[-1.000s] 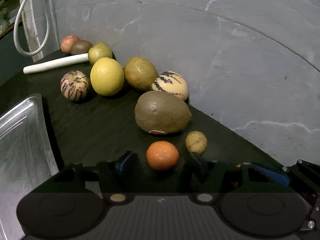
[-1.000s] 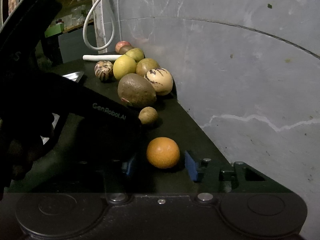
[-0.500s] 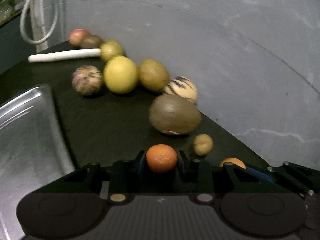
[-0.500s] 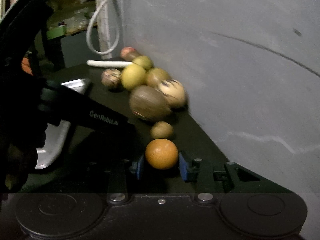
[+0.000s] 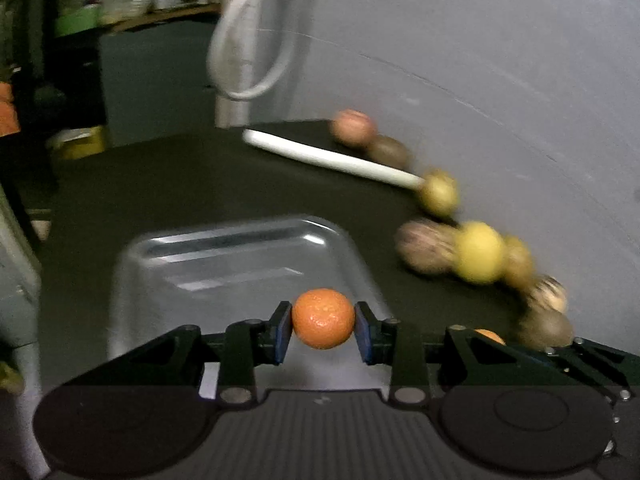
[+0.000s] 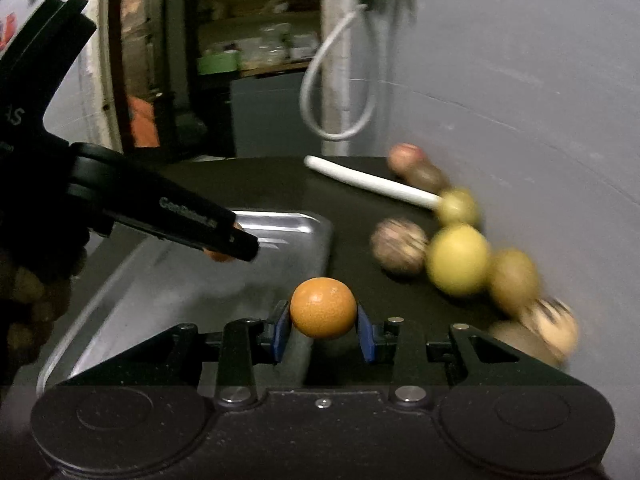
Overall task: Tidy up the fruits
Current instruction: 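Lower both held oranges into the metal tray and open both tools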
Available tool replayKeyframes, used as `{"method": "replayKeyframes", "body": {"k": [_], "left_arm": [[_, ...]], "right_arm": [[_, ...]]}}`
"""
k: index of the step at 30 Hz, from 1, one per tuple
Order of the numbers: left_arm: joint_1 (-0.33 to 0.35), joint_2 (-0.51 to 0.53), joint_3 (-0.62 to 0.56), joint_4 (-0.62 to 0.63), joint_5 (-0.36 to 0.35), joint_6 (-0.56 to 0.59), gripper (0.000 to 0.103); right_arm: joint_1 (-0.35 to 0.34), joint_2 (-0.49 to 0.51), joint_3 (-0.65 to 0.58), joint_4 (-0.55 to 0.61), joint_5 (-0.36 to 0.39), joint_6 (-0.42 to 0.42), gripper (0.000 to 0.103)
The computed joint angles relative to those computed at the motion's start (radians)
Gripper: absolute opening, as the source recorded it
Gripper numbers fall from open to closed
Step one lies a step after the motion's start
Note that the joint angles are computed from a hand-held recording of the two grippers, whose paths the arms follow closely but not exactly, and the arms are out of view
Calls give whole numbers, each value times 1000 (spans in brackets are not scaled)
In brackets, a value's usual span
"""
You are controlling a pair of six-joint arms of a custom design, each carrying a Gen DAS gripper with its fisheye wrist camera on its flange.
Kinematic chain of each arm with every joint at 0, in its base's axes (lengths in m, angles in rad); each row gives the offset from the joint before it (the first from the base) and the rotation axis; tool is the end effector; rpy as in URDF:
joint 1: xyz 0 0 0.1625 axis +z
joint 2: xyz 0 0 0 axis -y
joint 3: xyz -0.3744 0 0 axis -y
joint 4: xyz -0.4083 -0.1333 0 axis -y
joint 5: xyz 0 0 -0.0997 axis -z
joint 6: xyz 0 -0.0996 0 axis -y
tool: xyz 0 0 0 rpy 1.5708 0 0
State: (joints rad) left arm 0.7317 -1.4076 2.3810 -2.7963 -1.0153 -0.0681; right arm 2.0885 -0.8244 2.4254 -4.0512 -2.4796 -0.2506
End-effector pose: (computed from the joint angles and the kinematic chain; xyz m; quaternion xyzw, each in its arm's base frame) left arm -0.1795 -0.4110 0.1373 0.3268 0.8970 -0.2279 0.1915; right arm 0.2221 -0.2793 0.0670 0.1315 -0.8238 0.4320 0.3427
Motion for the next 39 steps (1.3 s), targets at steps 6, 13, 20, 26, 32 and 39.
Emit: {"method": "replayKeyframes", "body": {"k": [6, 13, 20, 26, 32, 39], "left_arm": [[123, 48, -96, -31, 21, 94, 36], [224, 120, -184, -56, -10, 191, 36], [256, 143, -207, -47, -40, 226, 36], [262, 148, -206, -45, -47, 238, 36], [258, 145, -206, -37, -41, 234, 37], [235, 106, -174, -34, -32, 190, 61]], "right_arm": [[-71, 52, -150, 125, 103, -30, 37], [-100, 138, -295, 218, 128, -47, 37], [-114, 167, -339, 292, 118, -8, 37], [-117, 182, -353, 285, 113, -12, 37], [-116, 181, -351, 281, 115, -2, 42], [-104, 161, -314, 242, 121, 5, 62]]}}
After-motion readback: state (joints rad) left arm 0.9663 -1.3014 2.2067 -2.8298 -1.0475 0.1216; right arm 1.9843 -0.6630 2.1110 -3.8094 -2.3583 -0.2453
